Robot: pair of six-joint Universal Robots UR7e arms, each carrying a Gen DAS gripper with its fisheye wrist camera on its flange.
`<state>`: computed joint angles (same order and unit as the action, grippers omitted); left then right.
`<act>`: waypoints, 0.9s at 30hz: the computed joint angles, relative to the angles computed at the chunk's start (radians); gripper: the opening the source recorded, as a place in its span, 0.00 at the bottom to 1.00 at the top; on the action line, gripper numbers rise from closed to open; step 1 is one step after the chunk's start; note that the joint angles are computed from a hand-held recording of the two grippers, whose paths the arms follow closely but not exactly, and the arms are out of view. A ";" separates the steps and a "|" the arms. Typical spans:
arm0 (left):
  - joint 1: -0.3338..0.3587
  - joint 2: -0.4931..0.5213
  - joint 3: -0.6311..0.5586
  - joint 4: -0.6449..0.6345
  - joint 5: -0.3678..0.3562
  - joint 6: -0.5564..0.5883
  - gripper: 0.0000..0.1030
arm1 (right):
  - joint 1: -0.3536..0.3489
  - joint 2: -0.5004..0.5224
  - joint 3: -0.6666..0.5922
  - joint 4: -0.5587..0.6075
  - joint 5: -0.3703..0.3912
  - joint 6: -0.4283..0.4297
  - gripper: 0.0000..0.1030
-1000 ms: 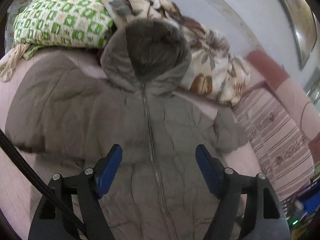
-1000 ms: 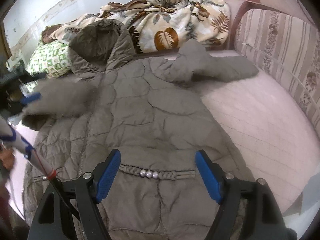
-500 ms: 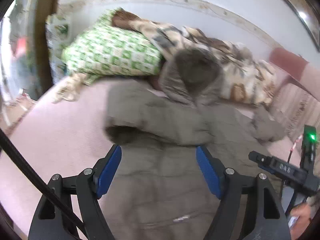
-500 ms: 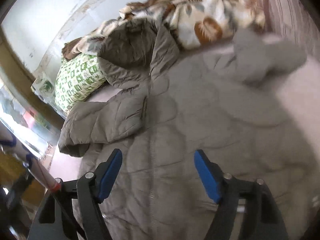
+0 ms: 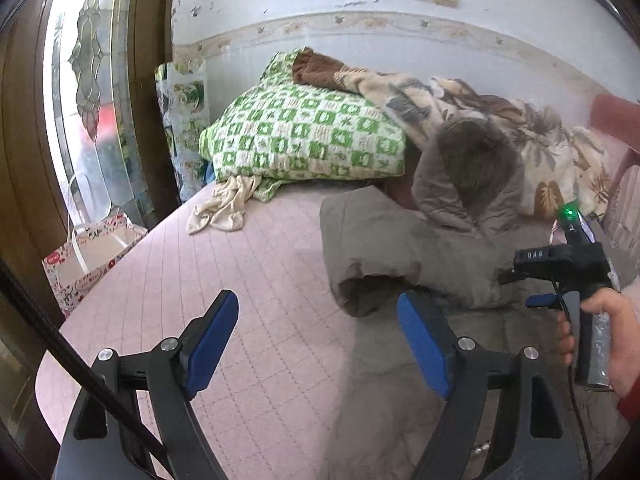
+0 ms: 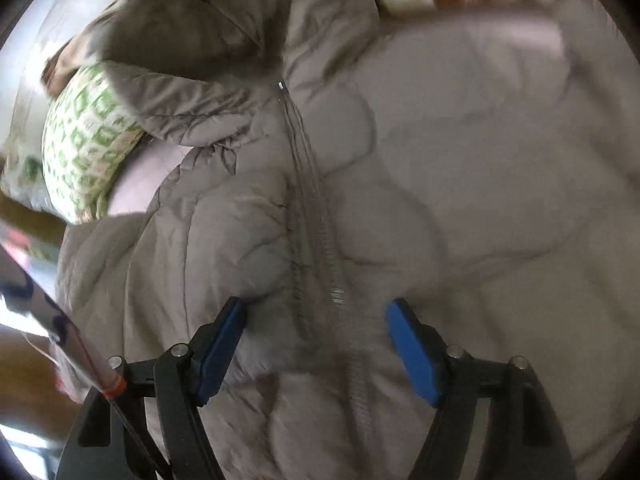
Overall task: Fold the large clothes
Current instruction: 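Fold the held sleeve across the chest with the left gripper, then release, then move the right gripper to the other sleeve cuff and close on it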
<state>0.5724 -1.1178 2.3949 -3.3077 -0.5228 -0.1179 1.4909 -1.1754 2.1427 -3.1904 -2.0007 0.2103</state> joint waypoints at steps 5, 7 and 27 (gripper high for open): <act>0.037 0.014 -0.026 0.048 -0.007 -0.033 0.79 | 0.020 0.023 -0.055 0.073 0.044 -0.043 0.26; 0.047 0.019 -0.034 0.076 -0.012 -0.057 0.79 | 0.040 0.014 -0.058 0.085 0.019 -0.080 0.22; 0.026 0.054 -0.045 0.166 -0.044 -0.174 0.79 | -0.043 -0.099 0.055 -0.083 -0.450 -0.258 0.24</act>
<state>0.5985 -1.0640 2.3495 -3.1412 -0.5664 -0.2922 1.4474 -1.2748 2.1977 -3.2732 -2.4508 -0.0474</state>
